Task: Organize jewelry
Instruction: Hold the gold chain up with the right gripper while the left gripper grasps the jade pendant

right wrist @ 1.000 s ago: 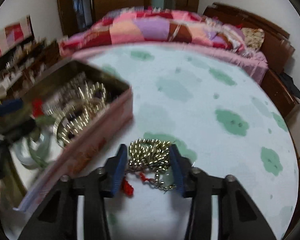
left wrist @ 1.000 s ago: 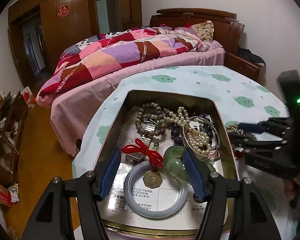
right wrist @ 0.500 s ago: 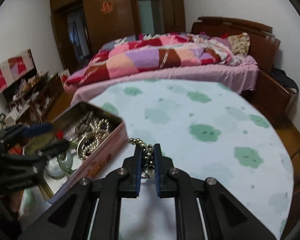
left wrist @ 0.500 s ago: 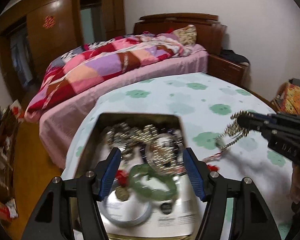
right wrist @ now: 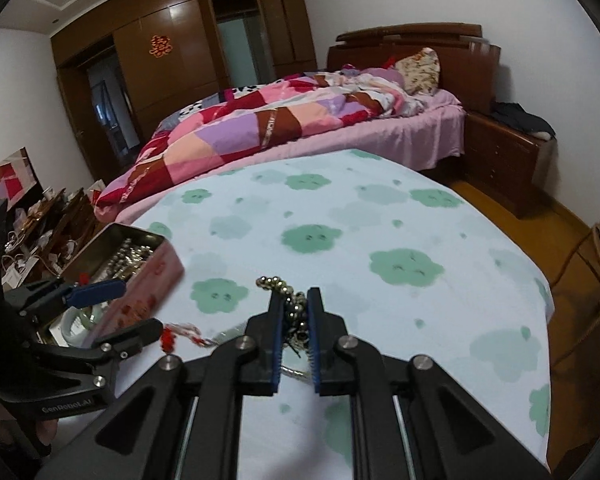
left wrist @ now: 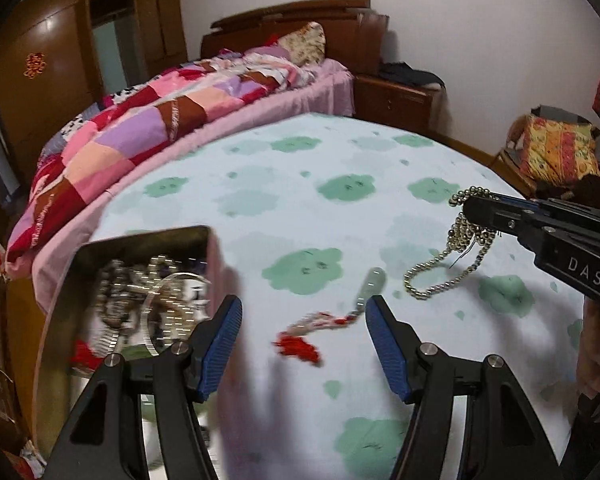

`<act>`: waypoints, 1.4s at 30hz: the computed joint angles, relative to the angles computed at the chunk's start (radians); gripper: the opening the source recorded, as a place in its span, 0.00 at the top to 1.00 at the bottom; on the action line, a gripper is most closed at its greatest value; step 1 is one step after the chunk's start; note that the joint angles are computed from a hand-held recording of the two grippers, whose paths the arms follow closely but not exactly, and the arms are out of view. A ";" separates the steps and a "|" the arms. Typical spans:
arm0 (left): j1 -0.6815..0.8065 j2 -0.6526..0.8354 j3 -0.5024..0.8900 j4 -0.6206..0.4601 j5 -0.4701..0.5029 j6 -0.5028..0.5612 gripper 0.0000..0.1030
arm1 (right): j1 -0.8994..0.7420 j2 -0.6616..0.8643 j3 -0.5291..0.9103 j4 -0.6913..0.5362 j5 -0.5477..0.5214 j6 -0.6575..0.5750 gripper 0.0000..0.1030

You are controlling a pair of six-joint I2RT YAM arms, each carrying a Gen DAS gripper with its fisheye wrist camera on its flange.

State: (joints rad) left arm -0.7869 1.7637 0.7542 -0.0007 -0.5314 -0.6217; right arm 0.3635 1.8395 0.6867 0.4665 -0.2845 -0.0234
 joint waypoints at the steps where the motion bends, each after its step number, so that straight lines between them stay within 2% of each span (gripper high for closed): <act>1: -0.004 0.015 0.015 0.005 0.013 0.010 0.37 | -0.005 0.003 -0.004 0.005 0.002 -0.002 0.87; 3: -0.001 0.043 0.037 0.025 0.054 0.028 0.37 | -0.016 0.025 0.002 0.006 -0.002 0.002 0.87; 11: 0.022 0.180 0.130 0.009 0.117 0.033 0.37 | -0.049 0.053 -0.024 0.045 -0.032 0.003 0.87; 14: 0.031 0.200 0.123 0.041 0.156 0.034 0.53 | -0.050 0.046 -0.035 0.056 -0.030 -0.004 0.87; 16: 0.031 0.192 0.115 0.044 0.149 0.027 0.69 | -0.050 0.047 -0.037 0.060 -0.032 -0.003 0.87; 17: 0.033 0.184 0.107 0.045 0.152 0.028 0.91 | -0.051 0.046 -0.039 0.064 -0.033 -0.004 0.87; 18: 0.037 0.177 0.100 0.049 0.164 0.024 0.95 | -0.051 0.045 -0.042 0.068 -0.034 -0.003 0.87; 23: 0.019 0.101 0.029 0.093 0.175 0.008 0.95 | -0.042 0.036 -0.054 0.081 -0.031 -0.002 0.87; 25: 0.007 0.054 0.001 0.100 0.160 0.007 1.00 | -0.037 0.025 -0.060 0.081 -0.030 -0.002 0.87; 33: -0.010 -0.101 -0.065 0.096 0.105 0.029 1.00 | -0.017 -0.078 -0.101 0.069 -0.031 -0.006 0.87; 38: -0.016 -0.053 -0.042 0.095 0.109 0.061 0.98 | -0.003 -0.095 -0.102 0.063 -0.014 -0.008 0.87; 40: -0.014 -0.014 -0.013 0.067 0.117 0.063 0.76 | -0.001 -0.087 -0.100 0.064 -0.010 -0.008 0.87; 41: -0.011 -0.006 -0.015 0.078 0.127 0.056 0.55 | -0.003 -0.078 -0.097 0.064 -0.009 -0.008 0.87; 42: -0.003 0.002 -0.030 0.121 0.143 0.047 0.44 | -0.003 -0.072 -0.095 0.063 -0.009 -0.007 0.87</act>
